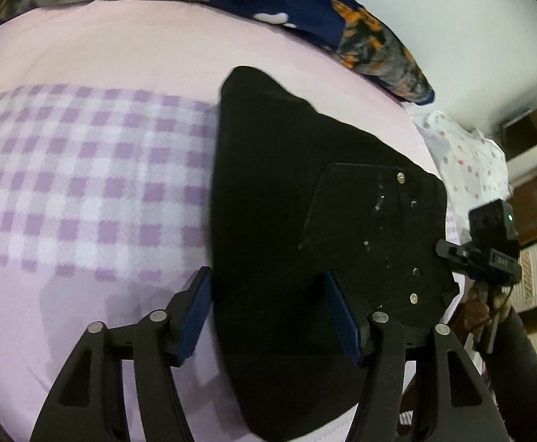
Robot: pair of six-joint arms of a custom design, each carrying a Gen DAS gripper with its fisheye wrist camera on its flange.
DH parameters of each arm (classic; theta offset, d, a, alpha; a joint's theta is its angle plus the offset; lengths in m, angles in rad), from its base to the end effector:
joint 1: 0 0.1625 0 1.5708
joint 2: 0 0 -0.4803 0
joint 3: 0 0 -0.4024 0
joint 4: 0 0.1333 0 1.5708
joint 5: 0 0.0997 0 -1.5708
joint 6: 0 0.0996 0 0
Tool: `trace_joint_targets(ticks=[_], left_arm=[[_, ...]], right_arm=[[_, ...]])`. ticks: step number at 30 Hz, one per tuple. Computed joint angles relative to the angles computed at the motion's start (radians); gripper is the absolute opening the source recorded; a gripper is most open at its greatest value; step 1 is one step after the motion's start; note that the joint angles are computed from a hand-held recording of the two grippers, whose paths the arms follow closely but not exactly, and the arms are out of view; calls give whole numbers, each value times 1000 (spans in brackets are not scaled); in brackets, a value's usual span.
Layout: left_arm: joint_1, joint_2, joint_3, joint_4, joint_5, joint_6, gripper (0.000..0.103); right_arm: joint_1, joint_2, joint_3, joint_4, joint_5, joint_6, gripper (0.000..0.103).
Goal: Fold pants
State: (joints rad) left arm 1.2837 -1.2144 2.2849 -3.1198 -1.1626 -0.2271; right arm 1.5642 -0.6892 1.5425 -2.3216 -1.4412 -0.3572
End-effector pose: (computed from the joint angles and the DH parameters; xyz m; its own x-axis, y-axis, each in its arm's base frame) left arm 0.0267 -0.5200 0.2243 -0.9647 -0.1092 -0.2396 0.0351 0.8485 -0.5280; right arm 0.1414 -0.7253 0.0563 -0.9312 -0.3293 -0.1562 -0.3405 0.9389 0.0509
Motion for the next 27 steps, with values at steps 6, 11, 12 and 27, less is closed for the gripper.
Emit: trace_joint_targets(ticks=[6,11,12,27], left_arm=[[36,28,-31,-48,-82,45,68],[50,47,-50,-83,-100,15,68],[43,48,-54,-73,-83,9,68],[-6,0,7,-165,-25,17,14]], right_arm=[[0,37,-34,20,51,14,46],[5,34,4,-64,53,67,44],[7,33,14,-87,47,79,42],[76,7,73,-187,143,188,28]])
